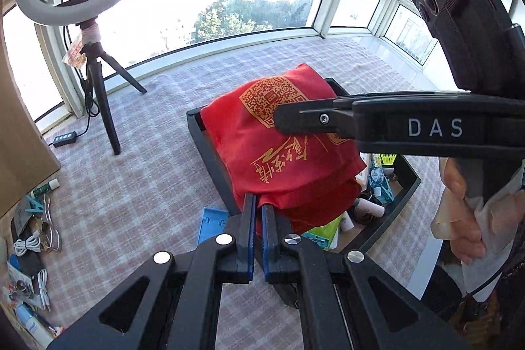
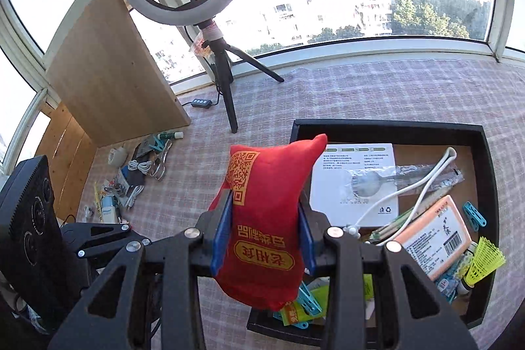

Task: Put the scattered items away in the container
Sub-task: 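Carry the red bag and wet-wipe pack into the tray and open both grippers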

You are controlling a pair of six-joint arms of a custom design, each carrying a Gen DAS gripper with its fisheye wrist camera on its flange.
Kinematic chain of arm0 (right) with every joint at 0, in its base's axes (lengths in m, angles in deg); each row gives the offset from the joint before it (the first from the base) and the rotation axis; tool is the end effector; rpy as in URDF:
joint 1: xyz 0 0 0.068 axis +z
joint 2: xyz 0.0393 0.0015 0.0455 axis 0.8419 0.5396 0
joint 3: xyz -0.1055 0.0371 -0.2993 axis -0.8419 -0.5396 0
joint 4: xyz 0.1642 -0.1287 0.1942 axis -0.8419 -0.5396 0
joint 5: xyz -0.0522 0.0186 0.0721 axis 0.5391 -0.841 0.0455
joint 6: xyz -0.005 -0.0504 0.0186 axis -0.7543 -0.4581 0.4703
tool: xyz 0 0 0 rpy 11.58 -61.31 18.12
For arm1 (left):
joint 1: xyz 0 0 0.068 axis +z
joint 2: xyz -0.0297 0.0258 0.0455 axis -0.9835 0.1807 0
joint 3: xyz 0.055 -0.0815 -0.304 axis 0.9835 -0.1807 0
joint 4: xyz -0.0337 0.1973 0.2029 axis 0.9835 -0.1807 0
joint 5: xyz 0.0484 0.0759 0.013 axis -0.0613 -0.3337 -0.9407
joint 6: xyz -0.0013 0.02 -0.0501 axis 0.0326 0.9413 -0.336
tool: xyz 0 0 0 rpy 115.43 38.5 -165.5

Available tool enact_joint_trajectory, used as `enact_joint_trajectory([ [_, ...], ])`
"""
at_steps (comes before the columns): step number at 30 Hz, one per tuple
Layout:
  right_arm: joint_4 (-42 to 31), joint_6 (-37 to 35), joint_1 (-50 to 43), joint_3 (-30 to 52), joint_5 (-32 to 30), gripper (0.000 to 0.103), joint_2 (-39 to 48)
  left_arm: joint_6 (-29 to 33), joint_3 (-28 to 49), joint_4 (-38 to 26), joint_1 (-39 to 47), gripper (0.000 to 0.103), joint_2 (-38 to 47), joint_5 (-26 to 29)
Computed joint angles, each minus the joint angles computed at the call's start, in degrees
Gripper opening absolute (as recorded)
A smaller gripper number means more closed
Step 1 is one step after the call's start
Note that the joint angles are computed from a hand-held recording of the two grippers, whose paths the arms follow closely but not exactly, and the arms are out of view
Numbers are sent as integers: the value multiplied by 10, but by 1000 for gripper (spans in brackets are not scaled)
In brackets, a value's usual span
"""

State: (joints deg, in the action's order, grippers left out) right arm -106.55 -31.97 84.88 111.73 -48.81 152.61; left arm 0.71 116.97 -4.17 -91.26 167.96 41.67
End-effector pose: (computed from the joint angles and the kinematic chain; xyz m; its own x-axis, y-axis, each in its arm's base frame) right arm 0.2690 0.1311 0.3489 -0.7290 0.4465 -0.5189 0.3251 0.8929 0.3115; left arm 0.3173 -0.0858 0.3070 -0.4271 0.7040 -0.5674 0.8988 0.3989 -0.1816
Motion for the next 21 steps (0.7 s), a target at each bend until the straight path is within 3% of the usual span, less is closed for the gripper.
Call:
enact_joint_trajectory([
  [7, -69, 15, -63, -66, 25, 35, -117, -76, -36, 58, -146, 2, -38, -41],
  [9, -92, 31, -67, -69, 53, 41, -129, -100, -46, 84, -173, 3, -47, -59],
  [10, -104, 39, -70, -68, 67, 45, -131, -114, -50, 95, -182, 9, -49, -69],
  [11, -114, 46, -74, -68, 73, 55, -133, -122, -49, 96, -189, 26, -48, -77],
  [13, -122, 55, -77, -71, 81, 63, -139, -129, -54, 104, -189, 53, -54, -77],
  [14, -124, 59, -76, -72, 84, 64, -141, -129, -61, 115, -183, 57, -62, -74],
  [21, -127, 93, -50, -71, 84, 66, -120, -102, -51, 97, -132, 60, -64, -61],
])
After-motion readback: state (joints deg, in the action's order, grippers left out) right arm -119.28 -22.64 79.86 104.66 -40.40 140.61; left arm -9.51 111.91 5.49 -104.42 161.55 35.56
